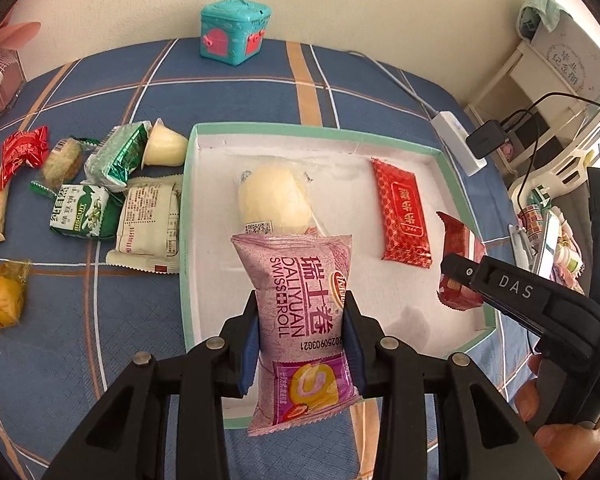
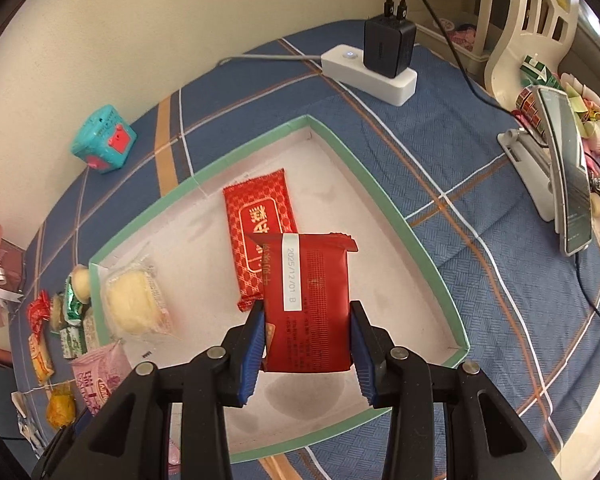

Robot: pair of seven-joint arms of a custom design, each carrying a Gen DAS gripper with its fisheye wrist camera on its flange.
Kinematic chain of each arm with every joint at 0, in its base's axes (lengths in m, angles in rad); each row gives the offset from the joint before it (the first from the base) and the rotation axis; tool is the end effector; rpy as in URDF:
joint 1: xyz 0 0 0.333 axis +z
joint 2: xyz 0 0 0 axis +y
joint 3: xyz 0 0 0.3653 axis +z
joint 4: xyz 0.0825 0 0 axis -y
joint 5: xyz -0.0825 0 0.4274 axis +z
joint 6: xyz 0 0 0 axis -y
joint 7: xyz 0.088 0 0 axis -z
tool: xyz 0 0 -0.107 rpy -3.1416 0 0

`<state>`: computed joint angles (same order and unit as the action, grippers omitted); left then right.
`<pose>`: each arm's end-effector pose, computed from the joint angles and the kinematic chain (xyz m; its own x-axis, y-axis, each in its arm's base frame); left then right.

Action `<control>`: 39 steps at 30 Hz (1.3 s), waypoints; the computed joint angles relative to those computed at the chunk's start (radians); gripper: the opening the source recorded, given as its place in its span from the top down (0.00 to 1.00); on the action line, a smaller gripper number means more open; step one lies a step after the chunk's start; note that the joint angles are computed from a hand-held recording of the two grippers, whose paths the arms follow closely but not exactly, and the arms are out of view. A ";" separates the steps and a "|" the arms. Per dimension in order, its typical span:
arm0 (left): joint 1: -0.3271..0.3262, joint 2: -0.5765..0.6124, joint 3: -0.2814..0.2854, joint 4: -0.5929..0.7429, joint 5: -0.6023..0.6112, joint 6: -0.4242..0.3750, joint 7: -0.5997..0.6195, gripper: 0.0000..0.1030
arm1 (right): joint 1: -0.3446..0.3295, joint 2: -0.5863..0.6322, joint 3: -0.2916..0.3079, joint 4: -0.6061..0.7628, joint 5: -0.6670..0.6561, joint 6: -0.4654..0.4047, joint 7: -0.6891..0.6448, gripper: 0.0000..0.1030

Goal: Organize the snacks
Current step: 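Carry both packs into the white tray and open both tools, then withdraw both tools from the tray toward the remaining snacks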

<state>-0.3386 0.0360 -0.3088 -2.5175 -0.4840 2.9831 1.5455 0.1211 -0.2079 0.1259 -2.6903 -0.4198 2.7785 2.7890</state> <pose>0.4338 -0.2872 0.3207 -0.1999 -0.9398 0.2772 -0.9343 0.0975 -0.3430 0.4271 0.1252 0.3399 -0.5412 -0.8319 -0.1223 -0.7663 0.5479 -0.3356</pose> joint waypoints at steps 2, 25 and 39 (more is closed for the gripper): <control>0.000 0.015 0.003 0.006 0.025 -0.001 -0.022 0.63 | 0.005 0.015 -0.006 0.004 0.013 -0.004 -0.013 0.59; 0.065 0.104 -0.049 0.049 0.046 -0.018 -0.057 0.43 | 0.043 0.098 -0.051 0.023 0.116 0.002 -0.111 0.55; 0.034 0.040 -0.032 0.015 0.044 0.043 -0.054 0.10 | 0.032 0.057 -0.029 0.022 0.053 0.008 -0.087 0.16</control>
